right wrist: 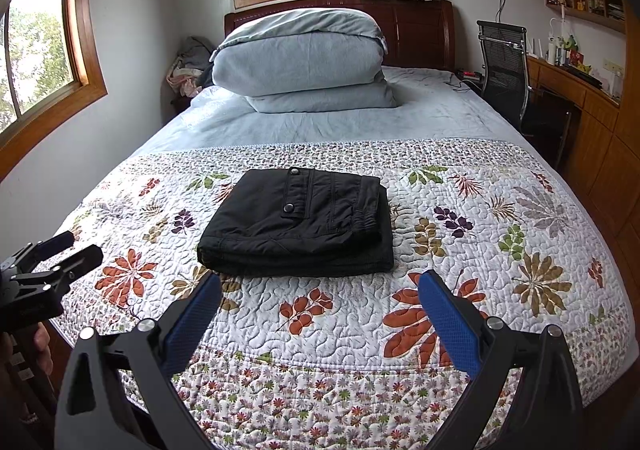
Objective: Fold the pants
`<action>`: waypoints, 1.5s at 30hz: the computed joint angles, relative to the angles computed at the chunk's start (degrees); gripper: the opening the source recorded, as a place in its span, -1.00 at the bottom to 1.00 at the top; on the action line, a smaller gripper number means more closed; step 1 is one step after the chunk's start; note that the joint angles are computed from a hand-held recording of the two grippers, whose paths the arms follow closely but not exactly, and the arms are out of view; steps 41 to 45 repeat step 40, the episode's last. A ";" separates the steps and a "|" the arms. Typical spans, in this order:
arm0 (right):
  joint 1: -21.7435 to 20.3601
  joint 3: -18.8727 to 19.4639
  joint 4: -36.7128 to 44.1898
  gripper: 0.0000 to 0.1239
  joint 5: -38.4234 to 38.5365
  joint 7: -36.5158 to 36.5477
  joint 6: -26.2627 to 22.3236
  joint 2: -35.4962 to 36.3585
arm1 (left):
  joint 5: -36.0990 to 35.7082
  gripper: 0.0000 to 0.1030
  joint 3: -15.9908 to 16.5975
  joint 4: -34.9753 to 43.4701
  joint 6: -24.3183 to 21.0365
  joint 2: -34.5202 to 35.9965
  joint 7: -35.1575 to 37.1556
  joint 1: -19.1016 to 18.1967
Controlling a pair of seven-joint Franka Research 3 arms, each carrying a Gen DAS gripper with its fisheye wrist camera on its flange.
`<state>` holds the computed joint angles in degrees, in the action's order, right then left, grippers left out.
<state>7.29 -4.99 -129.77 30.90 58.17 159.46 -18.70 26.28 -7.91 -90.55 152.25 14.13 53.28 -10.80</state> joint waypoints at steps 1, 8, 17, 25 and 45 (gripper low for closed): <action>0.00 -0.06 0.02 0.60 0.00 -0.03 -0.09 -0.01 | -0.08 0.94 -0.03 0.00 0.02 0.01 0.11 0.03; 0.01 -0.08 0.02 0.60 -0.04 -0.04 -0.04 0.03 | -0.04 0.94 -0.01 0.03 0.08 0.07 0.37 0.02; -0.21 0.04 0.01 0.60 -0.45 0.14 -0.12 0.05 | -0.81 0.94 -0.18 0.28 0.40 0.45 1.20 0.30; -0.48 0.08 0.23 0.60 -1.04 0.41 -0.09 0.47 | -2.23 0.94 -0.38 -0.57 3.10 0.37 2.28 0.71; -0.84 0.41 0.52 0.60 -2.16 1.43 -0.35 1.04 | -2.78 0.94 -0.03 0.19 1.85 0.61 0.71 0.70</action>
